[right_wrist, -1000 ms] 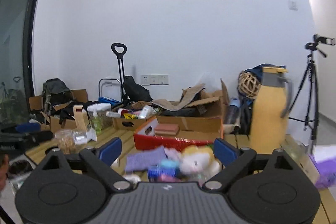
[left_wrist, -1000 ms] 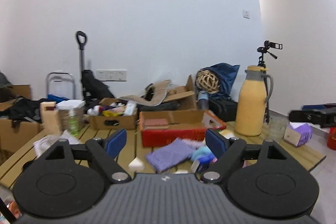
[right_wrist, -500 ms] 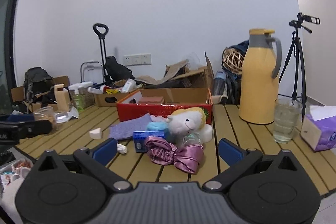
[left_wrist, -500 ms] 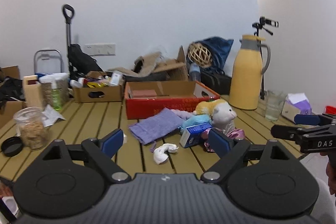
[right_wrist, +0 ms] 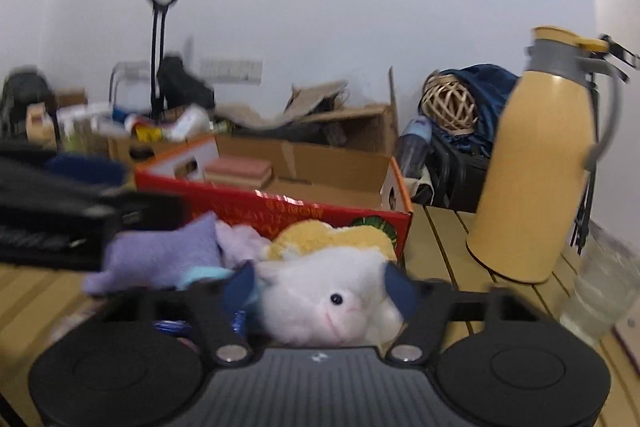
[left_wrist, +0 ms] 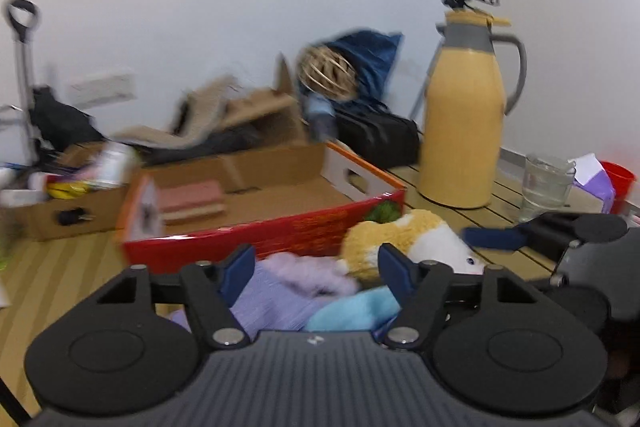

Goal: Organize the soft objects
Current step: 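Reach the right tool to the plush sheep toy and grasp it, then carry the plush sheep with the right tool into the red box and release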

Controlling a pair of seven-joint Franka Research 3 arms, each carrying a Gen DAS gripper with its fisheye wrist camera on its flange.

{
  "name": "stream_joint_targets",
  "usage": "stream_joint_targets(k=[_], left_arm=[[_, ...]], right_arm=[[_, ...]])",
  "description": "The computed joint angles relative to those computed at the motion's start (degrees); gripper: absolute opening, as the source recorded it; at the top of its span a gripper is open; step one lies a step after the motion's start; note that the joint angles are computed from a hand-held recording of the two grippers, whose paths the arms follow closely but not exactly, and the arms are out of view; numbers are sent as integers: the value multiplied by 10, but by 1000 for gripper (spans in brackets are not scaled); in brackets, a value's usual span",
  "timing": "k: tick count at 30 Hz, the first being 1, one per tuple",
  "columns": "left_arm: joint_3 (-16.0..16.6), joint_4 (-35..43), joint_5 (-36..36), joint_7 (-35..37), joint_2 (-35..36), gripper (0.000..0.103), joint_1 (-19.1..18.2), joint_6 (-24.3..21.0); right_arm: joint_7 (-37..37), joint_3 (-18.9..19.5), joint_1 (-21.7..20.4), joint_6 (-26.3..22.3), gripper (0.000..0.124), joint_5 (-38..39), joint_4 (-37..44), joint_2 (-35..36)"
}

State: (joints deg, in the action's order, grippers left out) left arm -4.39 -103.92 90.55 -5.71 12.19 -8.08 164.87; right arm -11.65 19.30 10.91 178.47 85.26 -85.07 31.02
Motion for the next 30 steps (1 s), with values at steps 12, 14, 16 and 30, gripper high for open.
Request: stream_joint_targets(k=[12, 14, 16, 30], left_arm=[[-72, 151, -333, 327, 194, 67, 91, 180], [-112, 162, -366, 364, 215, 63, 121, 194], [-128, 164, -392, 383, 220, 58, 129, 187], [160, 66, -509, 358, 130, 45, -101, 284]], right_arm=[[118, -31, -72, -211, 50, 22, 26, 25], [102, -32, -68, -206, 50, 23, 24, 24], [75, -32, -63, -189, 51, 33, 23, 24], [29, -40, -63, -208, 49, 110, -13, -23]])
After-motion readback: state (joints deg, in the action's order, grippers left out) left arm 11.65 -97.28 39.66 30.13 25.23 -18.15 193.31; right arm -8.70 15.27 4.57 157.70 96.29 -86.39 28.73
